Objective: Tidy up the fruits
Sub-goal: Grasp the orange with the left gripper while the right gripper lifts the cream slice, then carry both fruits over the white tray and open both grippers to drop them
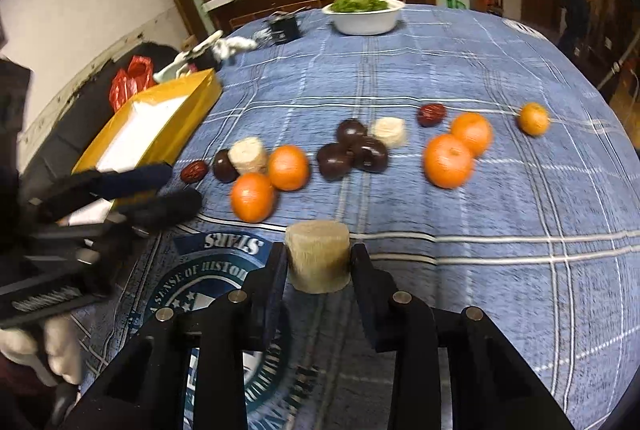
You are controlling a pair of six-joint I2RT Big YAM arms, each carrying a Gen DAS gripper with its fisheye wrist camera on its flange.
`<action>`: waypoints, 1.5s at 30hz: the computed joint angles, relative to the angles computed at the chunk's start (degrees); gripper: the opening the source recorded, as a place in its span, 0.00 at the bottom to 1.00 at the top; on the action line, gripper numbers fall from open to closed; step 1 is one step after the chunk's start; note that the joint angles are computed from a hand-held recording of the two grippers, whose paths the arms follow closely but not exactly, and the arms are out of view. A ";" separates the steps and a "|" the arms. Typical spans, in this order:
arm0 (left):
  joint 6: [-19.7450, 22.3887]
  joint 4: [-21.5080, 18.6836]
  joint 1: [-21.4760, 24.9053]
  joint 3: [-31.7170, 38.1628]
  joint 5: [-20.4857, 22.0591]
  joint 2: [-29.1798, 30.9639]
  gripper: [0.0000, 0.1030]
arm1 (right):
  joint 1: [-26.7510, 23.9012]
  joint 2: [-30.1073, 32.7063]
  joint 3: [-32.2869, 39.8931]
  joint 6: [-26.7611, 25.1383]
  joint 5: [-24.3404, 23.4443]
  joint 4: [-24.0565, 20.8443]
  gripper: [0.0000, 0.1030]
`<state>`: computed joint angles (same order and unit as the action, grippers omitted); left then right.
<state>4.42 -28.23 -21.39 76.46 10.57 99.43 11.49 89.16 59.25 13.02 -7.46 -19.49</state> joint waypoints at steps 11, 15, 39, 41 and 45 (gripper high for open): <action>-1.51 -2.25 -1.80 3.37 -4.98 4.67 0.25 | -1.79 -2.44 -2.33 1.23 -2.81 1.72 0.25; -3.86 -0.47 -1.02 0.94 -4.18 2.30 0.25 | -1.33 -1.43 -1.68 0.54 -2.52 1.32 0.26; -9.04 6.55 6.92 -9.42 3.87 -10.34 0.25 | 1.31 -2.40 0.66 2.45 4.50 -0.68 0.37; -9.62 6.82 8.58 -9.62 3.41 -10.66 0.25 | 2.13 -3.20 1.73 2.45 3.73 -1.13 0.37; -10.53 7.32 11.99 -9.75 1.78 -10.86 0.25 | 4.74 -3.64 5.09 1.85 1.63 -2.18 0.38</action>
